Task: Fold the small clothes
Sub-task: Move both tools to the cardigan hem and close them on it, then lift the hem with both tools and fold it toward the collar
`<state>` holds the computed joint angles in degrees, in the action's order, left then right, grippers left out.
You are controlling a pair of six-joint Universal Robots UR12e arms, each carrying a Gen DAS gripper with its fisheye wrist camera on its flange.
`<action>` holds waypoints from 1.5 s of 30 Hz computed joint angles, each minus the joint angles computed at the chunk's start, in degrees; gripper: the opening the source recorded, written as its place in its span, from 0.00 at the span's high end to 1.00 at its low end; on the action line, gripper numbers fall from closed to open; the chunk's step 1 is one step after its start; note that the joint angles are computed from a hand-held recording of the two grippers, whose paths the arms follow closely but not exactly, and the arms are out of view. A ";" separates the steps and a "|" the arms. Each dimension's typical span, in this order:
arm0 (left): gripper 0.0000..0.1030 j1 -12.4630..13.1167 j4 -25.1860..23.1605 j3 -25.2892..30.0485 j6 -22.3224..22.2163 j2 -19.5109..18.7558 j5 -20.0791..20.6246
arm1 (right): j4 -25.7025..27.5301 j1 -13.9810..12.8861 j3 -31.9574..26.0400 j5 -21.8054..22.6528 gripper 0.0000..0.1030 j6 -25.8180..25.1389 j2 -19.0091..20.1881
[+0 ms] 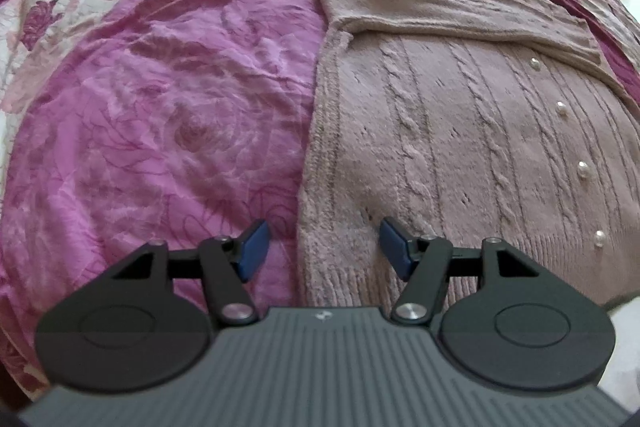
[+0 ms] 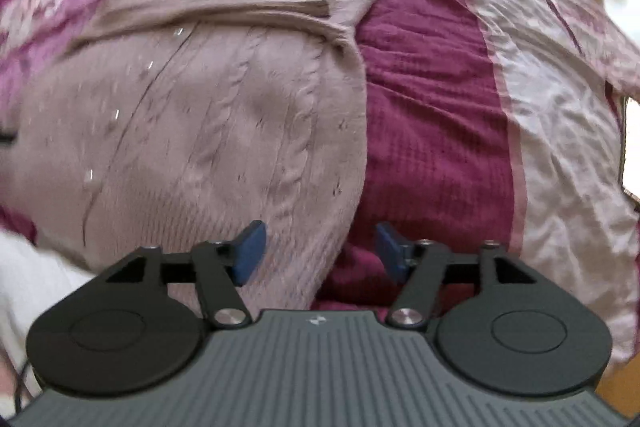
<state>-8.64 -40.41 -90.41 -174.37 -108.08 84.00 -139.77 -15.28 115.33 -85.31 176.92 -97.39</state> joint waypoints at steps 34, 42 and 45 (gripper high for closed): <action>0.83 2.41 -1.10 -0.34 -1.45 -0.26 -16.07 | -4.23 -6.47 3.23 21.80 0.83 3.21 2.64; 0.84 3.67 7.83 -0.80 -8.40 -0.47 -24.06 | -14.78 -8.84 4.72 28.95 0.89 12.99 3.38; 0.84 3.64 11.38 0.17 -11.94 -1.15 -25.19 | -20.82 -9.12 4.67 29.62 0.89 16.21 4.15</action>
